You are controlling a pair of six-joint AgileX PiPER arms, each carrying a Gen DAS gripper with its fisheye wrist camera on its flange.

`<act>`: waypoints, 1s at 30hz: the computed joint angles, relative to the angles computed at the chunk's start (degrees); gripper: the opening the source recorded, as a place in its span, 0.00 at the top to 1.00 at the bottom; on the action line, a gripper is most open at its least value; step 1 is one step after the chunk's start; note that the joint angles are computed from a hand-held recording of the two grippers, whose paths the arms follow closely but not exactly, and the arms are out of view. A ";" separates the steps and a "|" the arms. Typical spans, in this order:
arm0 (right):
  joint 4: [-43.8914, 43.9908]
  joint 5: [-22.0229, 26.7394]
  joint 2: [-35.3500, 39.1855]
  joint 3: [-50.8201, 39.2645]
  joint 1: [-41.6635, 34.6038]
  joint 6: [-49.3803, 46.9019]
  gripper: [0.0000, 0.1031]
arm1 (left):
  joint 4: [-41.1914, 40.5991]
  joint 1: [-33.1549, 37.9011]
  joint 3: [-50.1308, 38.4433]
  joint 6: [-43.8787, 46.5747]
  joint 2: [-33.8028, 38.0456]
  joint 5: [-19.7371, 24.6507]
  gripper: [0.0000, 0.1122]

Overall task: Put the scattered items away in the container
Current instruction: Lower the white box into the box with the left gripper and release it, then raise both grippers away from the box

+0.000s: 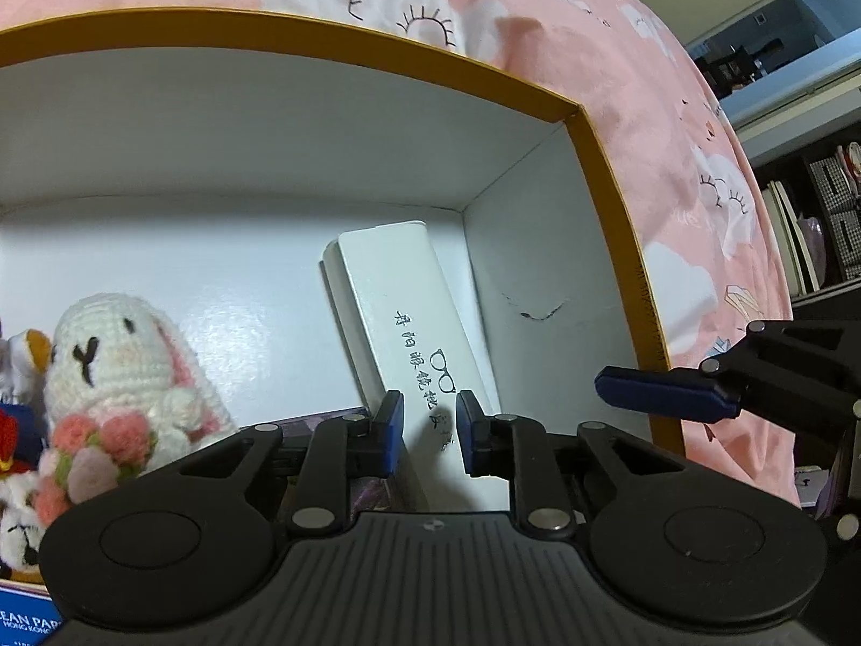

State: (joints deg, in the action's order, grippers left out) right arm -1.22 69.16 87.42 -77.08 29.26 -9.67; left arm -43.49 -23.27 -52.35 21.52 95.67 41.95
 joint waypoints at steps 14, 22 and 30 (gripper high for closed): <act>1.74 -0.51 1.01 0.36 -0.70 -3.13 0.56 | 9.51 1.53 -10.61 -3.68 6.39 1.33 0.75; 2.32 -0.03 3.80 -1.04 -0.98 -4.73 0.56 | 3.78 2.45 -12.32 2.15 10.91 3.35 0.74; 2.31 0.29 4.95 -1.63 -0.92 -4.74 0.56 | -1.11 1.67 -13.42 5.43 13.28 7.73 0.74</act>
